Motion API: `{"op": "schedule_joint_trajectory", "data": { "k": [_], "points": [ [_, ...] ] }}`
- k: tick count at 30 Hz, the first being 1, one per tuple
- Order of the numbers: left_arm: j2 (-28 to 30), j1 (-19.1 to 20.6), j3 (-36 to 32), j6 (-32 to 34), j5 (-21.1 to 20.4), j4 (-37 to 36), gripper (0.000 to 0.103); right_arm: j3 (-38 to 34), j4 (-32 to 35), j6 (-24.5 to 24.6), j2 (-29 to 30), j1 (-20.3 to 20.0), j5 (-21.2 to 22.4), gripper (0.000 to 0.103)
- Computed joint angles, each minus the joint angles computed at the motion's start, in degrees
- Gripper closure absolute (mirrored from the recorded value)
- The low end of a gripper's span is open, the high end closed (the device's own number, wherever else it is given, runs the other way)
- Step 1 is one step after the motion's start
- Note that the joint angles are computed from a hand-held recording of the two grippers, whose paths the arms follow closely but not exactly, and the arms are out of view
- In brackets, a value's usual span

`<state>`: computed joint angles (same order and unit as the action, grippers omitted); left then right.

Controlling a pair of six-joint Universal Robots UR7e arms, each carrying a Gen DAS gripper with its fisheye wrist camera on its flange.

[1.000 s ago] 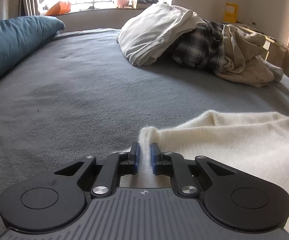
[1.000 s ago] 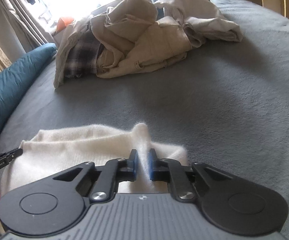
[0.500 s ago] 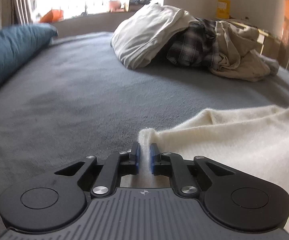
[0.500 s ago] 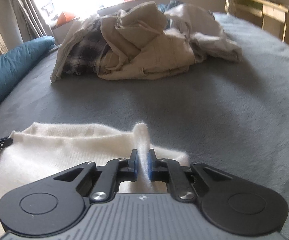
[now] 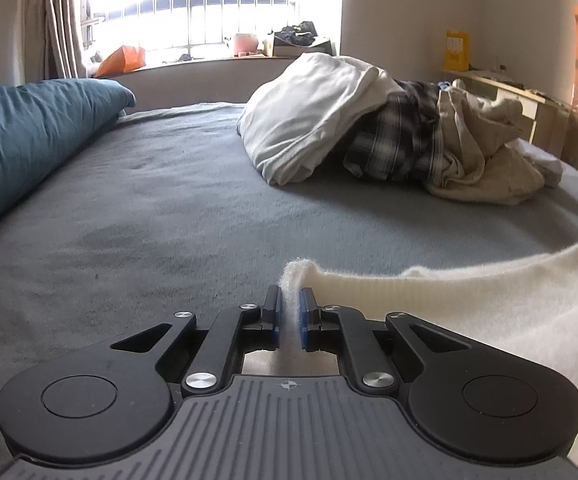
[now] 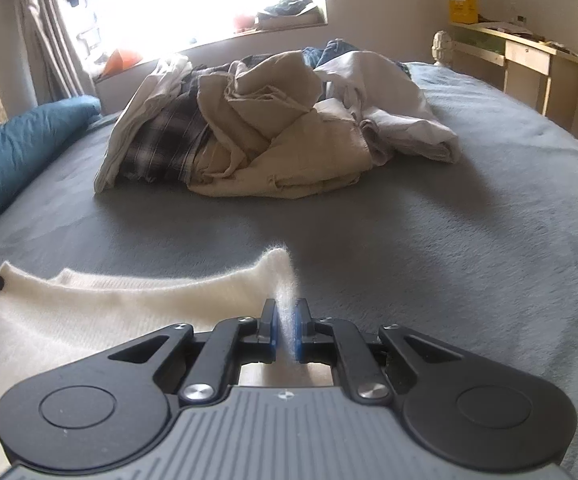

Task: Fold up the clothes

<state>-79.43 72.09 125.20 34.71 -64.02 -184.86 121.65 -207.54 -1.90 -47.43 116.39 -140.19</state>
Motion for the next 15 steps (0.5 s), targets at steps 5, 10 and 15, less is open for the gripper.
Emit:
{"op": "schedule_joint_trajectory", "data": {
  "k": [5,10,15],
  "points": [
    [-0.68,-0.62,-0.04,0.34,-0.5,-0.69,0.095,-0.06,-1.37,-0.72,-0.3,0.48,0.07,0.096],
    [-0.34,-1.24,-1.17,-0.1,-1.22,-1.43,0.095,-0.8,-3.85,-2.0,-0.39,0.93,0.11,0.096],
    [3.31,-0.72,-3.82,-2.02,1.11,0.98,0.095,-1.33,-3.24,-0.37,0.2,-1.41,0.94,0.096]
  ]
}}
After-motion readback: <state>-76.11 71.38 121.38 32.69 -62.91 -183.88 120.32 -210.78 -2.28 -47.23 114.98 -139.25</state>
